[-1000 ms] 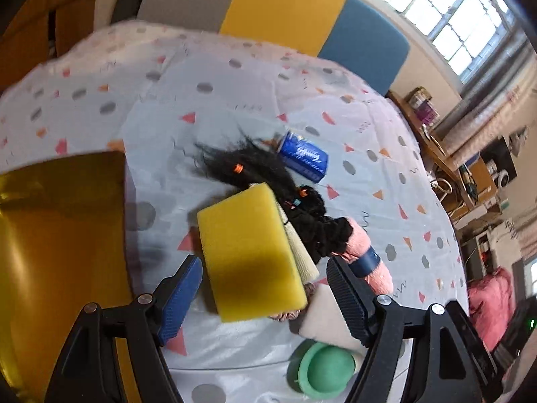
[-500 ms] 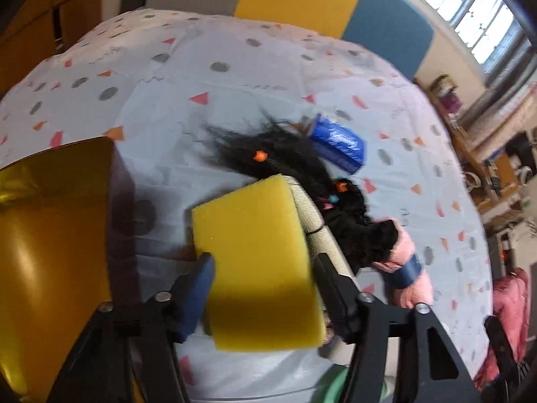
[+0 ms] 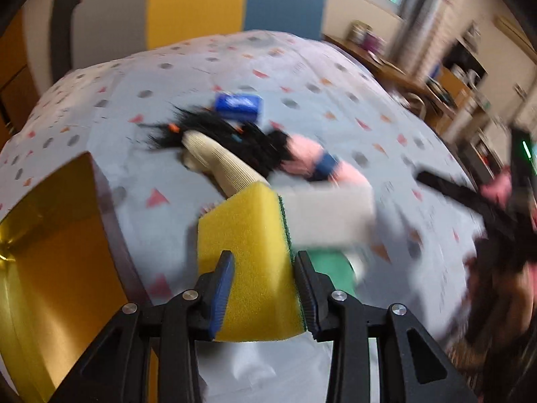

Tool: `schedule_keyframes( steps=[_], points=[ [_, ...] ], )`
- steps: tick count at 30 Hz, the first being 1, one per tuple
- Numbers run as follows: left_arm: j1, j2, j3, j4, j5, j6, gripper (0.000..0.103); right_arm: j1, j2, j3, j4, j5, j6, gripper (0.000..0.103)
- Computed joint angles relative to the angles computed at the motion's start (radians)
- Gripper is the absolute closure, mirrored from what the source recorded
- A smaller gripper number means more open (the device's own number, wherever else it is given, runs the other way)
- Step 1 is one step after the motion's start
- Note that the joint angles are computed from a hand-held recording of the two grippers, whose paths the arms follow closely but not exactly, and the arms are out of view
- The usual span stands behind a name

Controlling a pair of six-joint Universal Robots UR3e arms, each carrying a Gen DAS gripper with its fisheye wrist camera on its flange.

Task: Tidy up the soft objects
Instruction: 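Lift the yellow sponge with the left gripper while the right gripper grasps the green-capped bottle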

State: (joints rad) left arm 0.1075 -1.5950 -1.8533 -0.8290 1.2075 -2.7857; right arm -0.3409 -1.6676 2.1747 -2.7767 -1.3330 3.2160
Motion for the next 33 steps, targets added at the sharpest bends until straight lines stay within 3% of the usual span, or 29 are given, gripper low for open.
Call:
schedule_keyframes(
  steps=[2, 4, 6, 8, 18, 22, 27, 33],
  points=[
    [-0.008, 0.043, -0.061, -0.002, 0.006, 0.045, 0.065, -0.009, -0.003, 0.000, 0.012, 0.014, 0.000, 0.000],
    [-0.017, 0.079, -0.110, 0.006, 0.012, 0.062, 0.058, -0.013, -0.006, 0.002, 0.018, 0.016, 0.002, 0.000],
    [-0.013, 0.112, -0.150, 0.013, 0.004, 0.087, 0.035, -0.018, -0.007, 0.002, 0.025, 0.021, 0.003, 0.000],
    [-0.006, 0.136, -0.170, 0.010, -0.003, 0.102, 0.026, -0.020, -0.008, 0.000, 0.032, 0.022, 0.005, 0.000],
    [-0.065, -0.017, -0.095, 0.042, 0.099, -0.004, 0.022, -0.027, -0.006, -0.005, 0.049, 0.038, 0.003, 0.000],
    [-0.087, -0.043, -0.117, 0.120, 0.144, -0.044, 0.032, -0.024, -0.001, -0.008, 0.054, 0.040, 0.000, 0.000],
    [-0.082, 0.048, -0.217, 0.183, 0.158, -0.008, 0.038, -0.026, 0.007, -0.014, 0.065, 0.052, -0.003, 0.000],
    [-0.002, 0.337, -0.426, 0.150, 0.073, 0.080, 0.038, -0.049, 0.009, -0.028, 0.176, 0.176, -0.062, 0.000]
  ],
)
